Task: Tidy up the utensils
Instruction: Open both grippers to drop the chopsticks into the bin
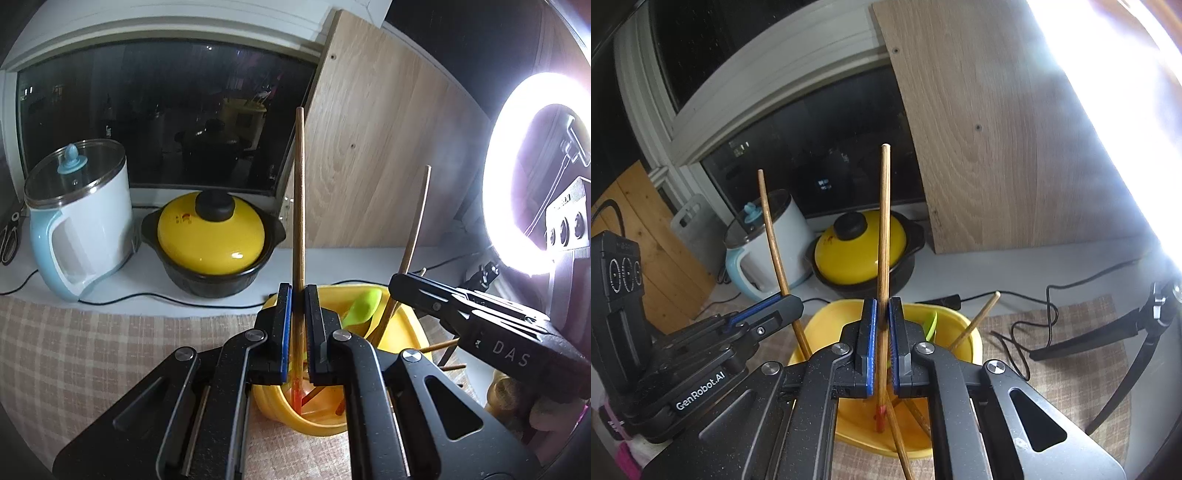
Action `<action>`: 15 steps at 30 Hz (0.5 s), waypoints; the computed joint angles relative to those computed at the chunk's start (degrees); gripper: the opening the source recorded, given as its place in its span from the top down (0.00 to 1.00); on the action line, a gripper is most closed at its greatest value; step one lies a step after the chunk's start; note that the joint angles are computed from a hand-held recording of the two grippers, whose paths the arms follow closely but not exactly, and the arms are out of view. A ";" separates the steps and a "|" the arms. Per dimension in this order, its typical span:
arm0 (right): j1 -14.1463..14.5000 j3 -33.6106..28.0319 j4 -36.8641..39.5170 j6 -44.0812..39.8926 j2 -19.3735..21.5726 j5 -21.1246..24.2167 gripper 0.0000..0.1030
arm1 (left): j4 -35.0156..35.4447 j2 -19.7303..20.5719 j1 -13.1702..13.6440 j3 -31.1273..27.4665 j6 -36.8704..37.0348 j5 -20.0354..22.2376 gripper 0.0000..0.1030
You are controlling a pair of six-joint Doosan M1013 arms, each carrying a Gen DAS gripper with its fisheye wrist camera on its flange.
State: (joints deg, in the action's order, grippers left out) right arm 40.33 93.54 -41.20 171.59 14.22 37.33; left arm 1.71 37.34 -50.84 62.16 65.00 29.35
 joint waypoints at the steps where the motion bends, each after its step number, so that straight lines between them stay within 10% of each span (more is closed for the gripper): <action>1: -0.06 0.10 0.32 -0.26 -0.02 -0.20 0.95 | -0.17 0.02 0.00 0.07 0.12 0.11 0.96; 15: -0.18 0.68 1.64 -1.65 -0.11 -0.44 0.95 | 2.07 -0.59 -0.21 1.20 -1.81 0.31 0.96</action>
State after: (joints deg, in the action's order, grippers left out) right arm 40.15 94.22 -39.56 169.94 14.11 36.89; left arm 3.78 36.74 -51.05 63.36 63.18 29.66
